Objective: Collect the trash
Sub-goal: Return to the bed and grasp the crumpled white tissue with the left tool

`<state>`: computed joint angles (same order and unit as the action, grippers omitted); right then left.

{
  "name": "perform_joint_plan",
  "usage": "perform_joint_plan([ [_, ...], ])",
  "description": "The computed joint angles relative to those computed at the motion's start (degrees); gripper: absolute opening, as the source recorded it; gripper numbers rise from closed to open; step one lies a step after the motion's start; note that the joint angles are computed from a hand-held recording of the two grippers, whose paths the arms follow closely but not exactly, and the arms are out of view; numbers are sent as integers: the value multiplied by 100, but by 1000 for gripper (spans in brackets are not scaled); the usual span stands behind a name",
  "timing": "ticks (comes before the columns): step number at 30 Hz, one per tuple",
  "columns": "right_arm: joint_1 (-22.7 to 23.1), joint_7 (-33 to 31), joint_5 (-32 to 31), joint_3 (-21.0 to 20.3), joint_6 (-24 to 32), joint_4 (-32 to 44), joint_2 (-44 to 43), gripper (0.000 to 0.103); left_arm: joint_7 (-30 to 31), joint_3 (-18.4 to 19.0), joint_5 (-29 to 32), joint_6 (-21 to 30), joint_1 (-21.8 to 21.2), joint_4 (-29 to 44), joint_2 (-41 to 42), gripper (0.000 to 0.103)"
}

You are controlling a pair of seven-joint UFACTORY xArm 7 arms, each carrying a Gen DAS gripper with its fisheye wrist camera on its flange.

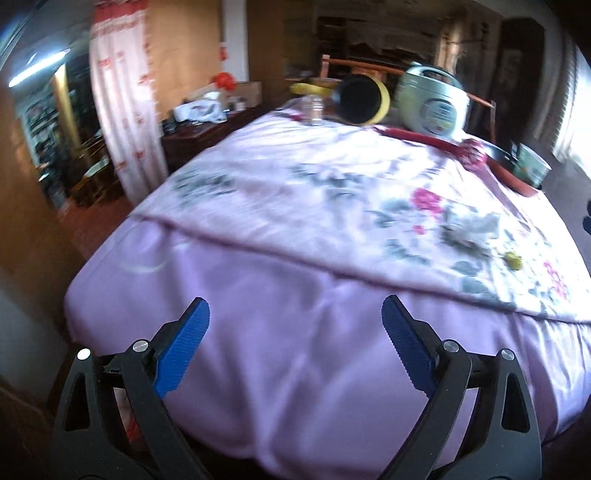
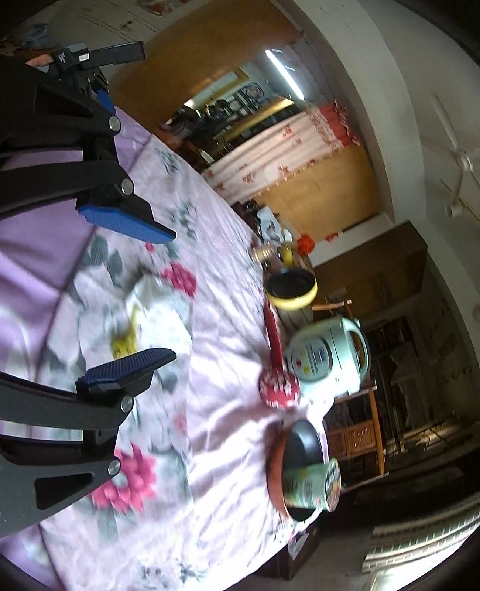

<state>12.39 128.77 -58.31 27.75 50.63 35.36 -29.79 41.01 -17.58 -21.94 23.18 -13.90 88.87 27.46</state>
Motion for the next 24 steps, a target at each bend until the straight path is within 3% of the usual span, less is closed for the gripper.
perform_joint_plan([
  [5,-69,-148,229,-290,-217,-516,-411,61,-116,-60,318,392,-479,359,158,91],
  [9,-366,405,2,-232,-801,-1129,-779,61,-229,-27,688,567,-1021,759,418,91],
  [11,-376,376,322,-230,-758,-1257,-800,63,-310,-1,891,624,-1302,1002,595,91],
  [13,-445,456,345,-211,-938,-1432,-1017,63,-437,45,1101,682,-1606,1310,834,91],
  [17,-541,400,649,-22,-789,-1554,-1246,64,-812,226,1493,926,-2147,2111,1415,92],
  [24,-833,403,842,38,-1371,-1820,-1554,64,-1192,354,1733,1641,-2569,3484,2293,91],
])
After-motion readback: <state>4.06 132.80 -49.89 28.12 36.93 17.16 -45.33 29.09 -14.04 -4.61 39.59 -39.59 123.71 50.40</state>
